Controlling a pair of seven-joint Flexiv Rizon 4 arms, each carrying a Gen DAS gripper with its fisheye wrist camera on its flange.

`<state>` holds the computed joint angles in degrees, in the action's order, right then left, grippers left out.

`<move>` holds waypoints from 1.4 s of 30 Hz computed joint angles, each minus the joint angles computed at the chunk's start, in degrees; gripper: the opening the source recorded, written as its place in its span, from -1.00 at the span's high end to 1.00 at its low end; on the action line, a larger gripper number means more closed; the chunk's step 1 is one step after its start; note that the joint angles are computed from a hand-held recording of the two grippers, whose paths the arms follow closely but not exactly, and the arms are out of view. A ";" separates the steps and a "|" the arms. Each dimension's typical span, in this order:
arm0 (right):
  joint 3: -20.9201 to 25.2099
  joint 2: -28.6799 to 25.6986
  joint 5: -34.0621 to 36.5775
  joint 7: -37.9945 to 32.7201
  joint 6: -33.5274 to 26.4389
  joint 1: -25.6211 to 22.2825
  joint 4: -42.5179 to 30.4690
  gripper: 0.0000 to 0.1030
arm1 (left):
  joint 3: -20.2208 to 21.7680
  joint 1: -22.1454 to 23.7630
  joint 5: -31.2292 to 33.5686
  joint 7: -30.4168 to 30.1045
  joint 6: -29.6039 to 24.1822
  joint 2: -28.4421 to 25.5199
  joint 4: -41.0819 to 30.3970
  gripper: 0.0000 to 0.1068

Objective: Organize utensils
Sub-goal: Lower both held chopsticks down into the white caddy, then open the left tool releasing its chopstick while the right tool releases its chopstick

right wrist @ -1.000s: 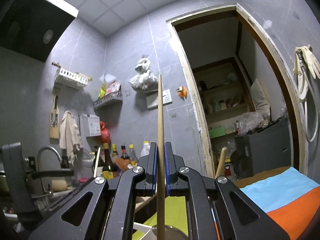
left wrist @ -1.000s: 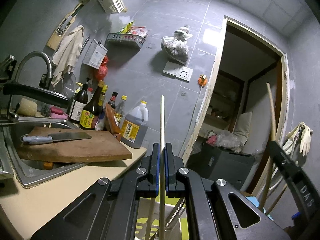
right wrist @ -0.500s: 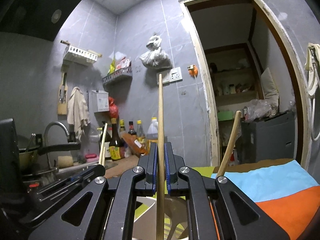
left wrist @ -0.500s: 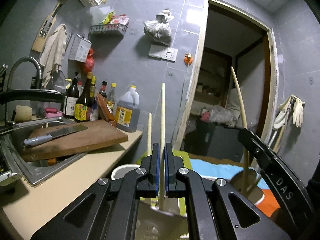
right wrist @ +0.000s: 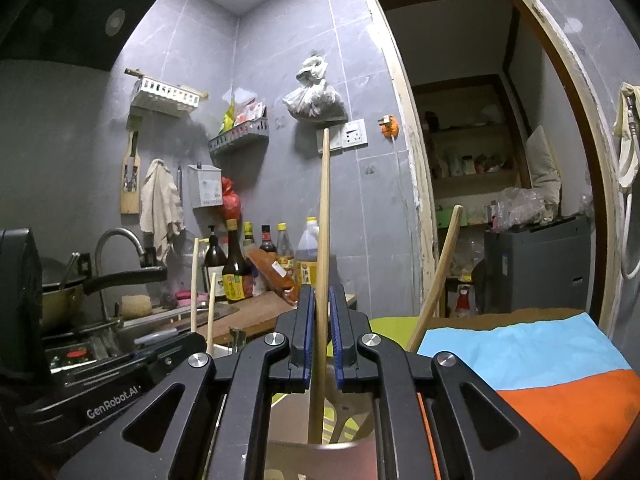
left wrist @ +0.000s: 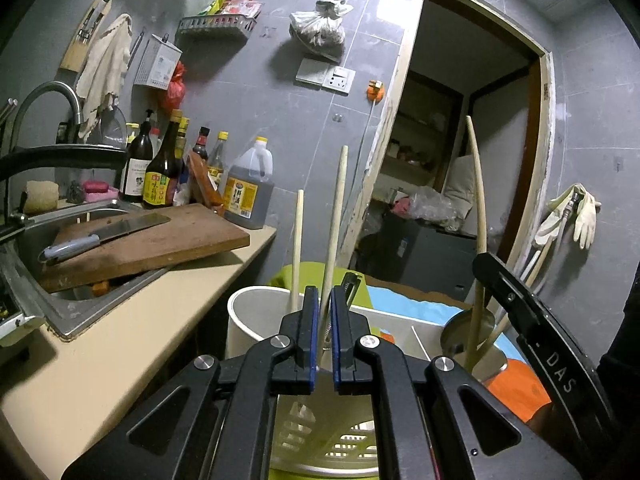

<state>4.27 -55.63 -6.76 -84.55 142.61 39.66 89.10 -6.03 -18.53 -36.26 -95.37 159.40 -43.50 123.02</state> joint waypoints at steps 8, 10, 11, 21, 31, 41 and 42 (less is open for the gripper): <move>1.05 0.64 -4.02 2.48 -2.37 -1.59 1.12 0.90 | 0.01 -0.10 0.04 0.16 0.21 -0.09 0.00 0.93; 1.73 0.67 -5.59 4.14 -2.51 -2.58 1.30 0.90 | -0.03 0.06 0.34 -0.16 0.23 -0.07 0.03 0.93; 2.11 0.57 -6.46 5.13 -2.31 -3.17 1.26 0.90 | -0.03 0.13 0.46 -0.31 0.29 -0.03 0.13 0.93; 2.66 -1.85 -8.64 13.06 0.62 -4.59 -3.28 0.90 | 0.06 0.27 0.62 -0.43 0.85 -0.29 -0.03 0.93; 0.49 -3.18 -5.35 14.02 2.83 -1.97 -6.05 0.90 | -0.09 0.70 1.54 -1.08 2.30 -0.95 -0.27 0.93; -0.92 -1.87 -4.56 6.28 2.62 -0.40 -1.70 0.90 | -0.49 1.66 3.21 -2.60 1.32 0.19 0.91 0.93; -0.70 -1.51 -4.90 6.16 2.40 -0.79 -0.88 0.89 | -0.52 2.19 4.22 -3.49 1.10 0.60 1.36 0.93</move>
<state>3.57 -57.13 -11.67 -78.39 145.01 38.86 88.23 -6.55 -16.34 -32.04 -98.86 160.50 -42.90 124.38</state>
